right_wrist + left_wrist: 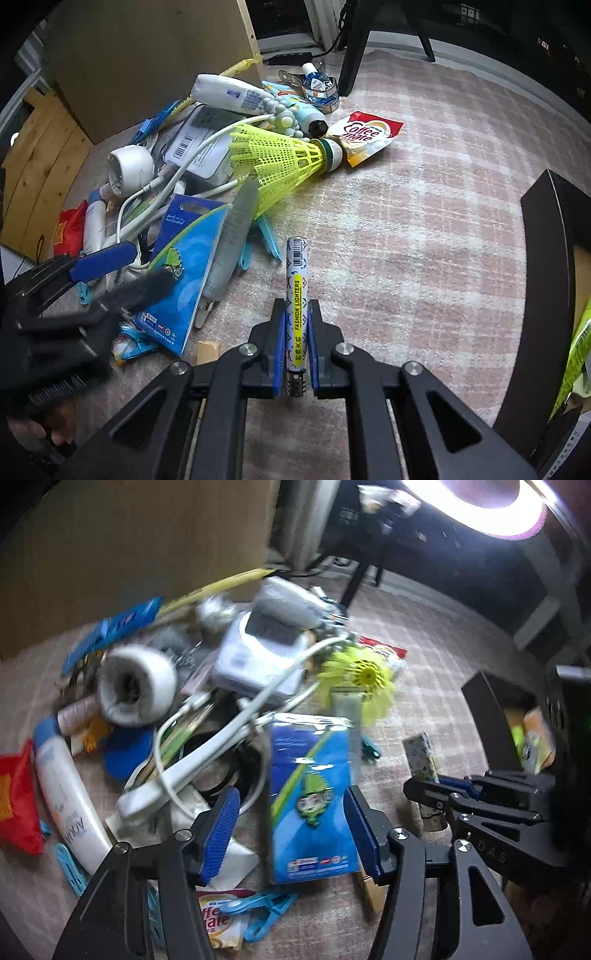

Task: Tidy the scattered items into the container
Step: 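Carry card package and lighter into the black tray and open both grippers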

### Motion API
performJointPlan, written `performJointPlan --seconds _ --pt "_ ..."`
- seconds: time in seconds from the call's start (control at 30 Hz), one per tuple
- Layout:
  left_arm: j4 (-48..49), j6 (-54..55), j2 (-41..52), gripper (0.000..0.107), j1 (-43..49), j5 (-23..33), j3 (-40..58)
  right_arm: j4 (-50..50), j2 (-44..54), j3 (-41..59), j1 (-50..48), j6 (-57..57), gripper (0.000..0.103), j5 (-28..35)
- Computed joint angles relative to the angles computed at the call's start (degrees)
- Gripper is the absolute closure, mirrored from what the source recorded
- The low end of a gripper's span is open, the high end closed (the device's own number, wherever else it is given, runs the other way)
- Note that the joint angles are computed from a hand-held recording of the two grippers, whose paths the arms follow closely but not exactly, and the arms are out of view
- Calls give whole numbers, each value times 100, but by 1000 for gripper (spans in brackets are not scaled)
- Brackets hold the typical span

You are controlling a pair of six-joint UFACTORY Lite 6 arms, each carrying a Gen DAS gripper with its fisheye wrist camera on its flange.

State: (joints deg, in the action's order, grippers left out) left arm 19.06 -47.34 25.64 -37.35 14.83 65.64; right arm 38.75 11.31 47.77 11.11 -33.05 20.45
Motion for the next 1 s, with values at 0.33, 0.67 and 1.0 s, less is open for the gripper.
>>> performJointPlan --seconds 0.33,0.67,1.0 --pt "810 -630 845 54 -369 661 926 14 -27 21 178 225 92 -55" --pt "321 -418 -237 54 -175 284 163 81 -725 -100 -178 135 92 305" --pt "-484 318 -242 54 -957 642 1360 284 -2073 -490 -2358 -1011 92 1278"
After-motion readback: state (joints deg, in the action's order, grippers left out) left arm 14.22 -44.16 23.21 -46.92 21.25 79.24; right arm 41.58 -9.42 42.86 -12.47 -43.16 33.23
